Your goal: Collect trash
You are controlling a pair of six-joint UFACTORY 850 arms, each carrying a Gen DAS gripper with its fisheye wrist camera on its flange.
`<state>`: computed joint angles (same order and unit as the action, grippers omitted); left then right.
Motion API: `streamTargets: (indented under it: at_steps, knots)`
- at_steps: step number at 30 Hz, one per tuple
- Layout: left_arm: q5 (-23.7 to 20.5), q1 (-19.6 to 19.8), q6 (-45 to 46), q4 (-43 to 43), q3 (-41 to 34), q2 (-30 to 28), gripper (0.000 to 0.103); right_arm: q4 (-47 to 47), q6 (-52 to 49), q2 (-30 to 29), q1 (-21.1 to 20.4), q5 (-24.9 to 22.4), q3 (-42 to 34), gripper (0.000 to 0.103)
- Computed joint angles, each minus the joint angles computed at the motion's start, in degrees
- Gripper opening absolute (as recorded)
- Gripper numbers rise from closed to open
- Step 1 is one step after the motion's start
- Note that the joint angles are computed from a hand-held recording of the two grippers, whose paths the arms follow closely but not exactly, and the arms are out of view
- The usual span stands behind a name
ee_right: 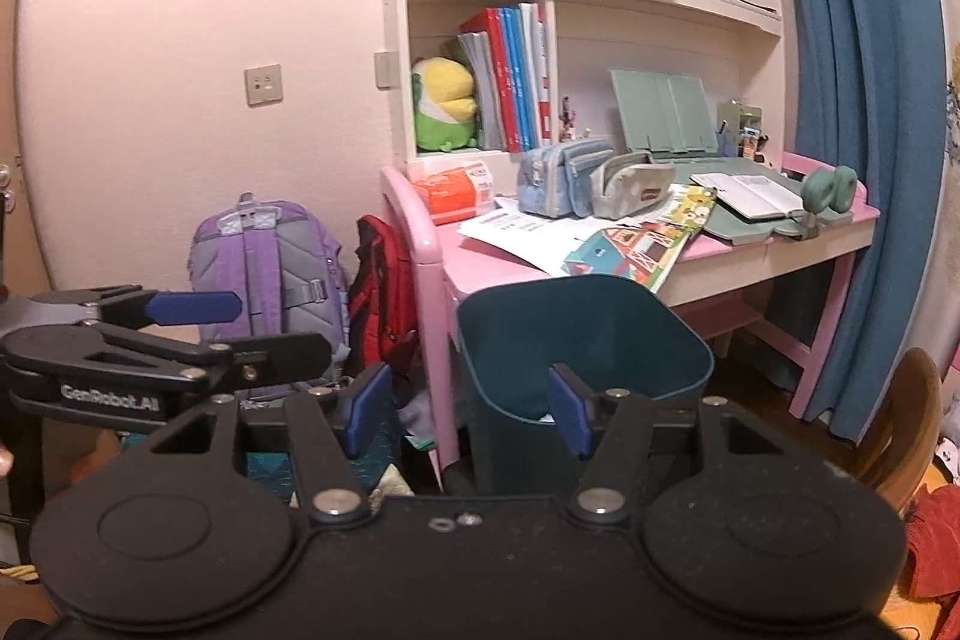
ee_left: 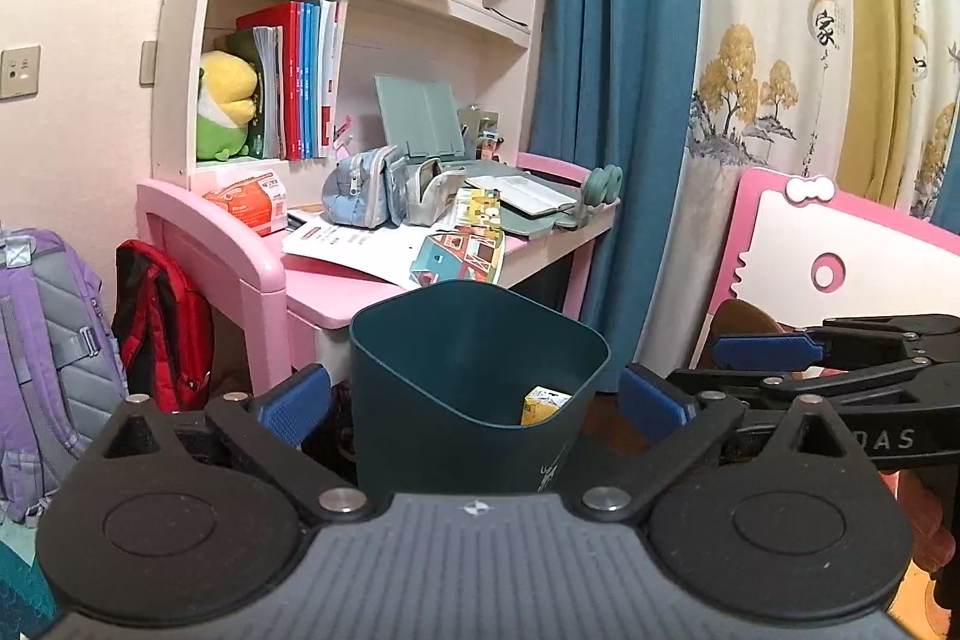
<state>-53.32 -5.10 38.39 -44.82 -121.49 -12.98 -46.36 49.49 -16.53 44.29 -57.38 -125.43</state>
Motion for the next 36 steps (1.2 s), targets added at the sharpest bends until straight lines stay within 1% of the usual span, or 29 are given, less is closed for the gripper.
streamTargets:
  at_steps: [7, 11, 20, 25, 28, 36]
  knots:
    - [-0.19, 1.83, 1.17, -1.92, 2.04, 1.28, 0.103, -0.18, -1.21, -1.52, 1.52, -0.29, -2.68, 0.057]
    - [-0.15, 2.53, 2.10, -2.58, 3.09, 1.99, 0.103, -0.40, -1.13, -1.59, 1.91, -0.34, -2.79, 0.057]
    - [-1.06, 3.36, 2.47, -3.32, 3.52, 2.41, 0.103, -0.58, -1.40, -2.66, 2.60, -2.66, -5.05, 0.057]
    - [-1.74, 3.58, 2.48, -2.97, 2.40, 2.15, 0.103, -0.49, -1.78, -3.72, 2.92, -4.30, -7.23, 0.057]
    - [-2.86, 3.72, 2.16, -3.11, 0.60, 1.42, 0.103, -0.17, -2.27, -4.33, 3.14, -5.48, -8.81, 0.057]
    - [-5.09, 3.34, 0.38, -2.23, -5.16, -0.85, 0.103, -2.31, -1.03, -2.21, 4.53, -6.10, -7.25, 0.057]
